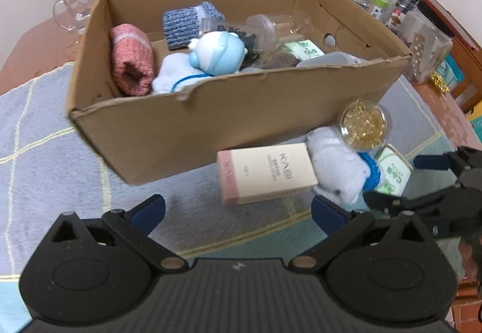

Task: Organize objects
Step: 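Grasp the pink KASI box with the left tool while the right grasps the other C&S tissue pack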

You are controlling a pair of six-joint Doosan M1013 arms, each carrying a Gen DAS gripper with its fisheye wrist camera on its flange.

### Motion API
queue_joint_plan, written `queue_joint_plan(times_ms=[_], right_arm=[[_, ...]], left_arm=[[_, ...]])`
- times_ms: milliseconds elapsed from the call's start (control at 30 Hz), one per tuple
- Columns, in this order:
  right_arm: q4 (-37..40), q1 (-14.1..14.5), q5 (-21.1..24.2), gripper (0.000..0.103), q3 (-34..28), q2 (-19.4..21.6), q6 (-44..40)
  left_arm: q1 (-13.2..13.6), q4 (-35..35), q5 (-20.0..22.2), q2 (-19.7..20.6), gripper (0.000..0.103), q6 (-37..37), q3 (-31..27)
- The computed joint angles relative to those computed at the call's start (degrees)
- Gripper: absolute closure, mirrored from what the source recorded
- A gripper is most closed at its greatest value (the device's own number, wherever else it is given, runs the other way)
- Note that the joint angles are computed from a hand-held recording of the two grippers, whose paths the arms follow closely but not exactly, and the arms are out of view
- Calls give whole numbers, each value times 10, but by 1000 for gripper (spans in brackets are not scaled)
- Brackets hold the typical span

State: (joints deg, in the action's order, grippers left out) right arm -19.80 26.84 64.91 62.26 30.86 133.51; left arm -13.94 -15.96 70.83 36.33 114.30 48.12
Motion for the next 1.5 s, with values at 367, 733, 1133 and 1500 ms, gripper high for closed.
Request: queue_joint_plan(times_ms=[367, 733, 1133, 1500], right_arm=[[19, -11, -31, 0, 12, -7, -58], [16, -9, -46, 0, 24, -14, -64], [23, -8, -42, 0, 21, -13, -74], [29, -4, -32, 10, 4, -7, -117]], left_arm=[[-22, 35, -74, -12, 1, -59, 40], [-29, 94, -90, -12, 1, -118, 49], [-24, 91, -112, -19, 3, -69, 70], [-21, 62, -130, -25, 19, -26, 81]])
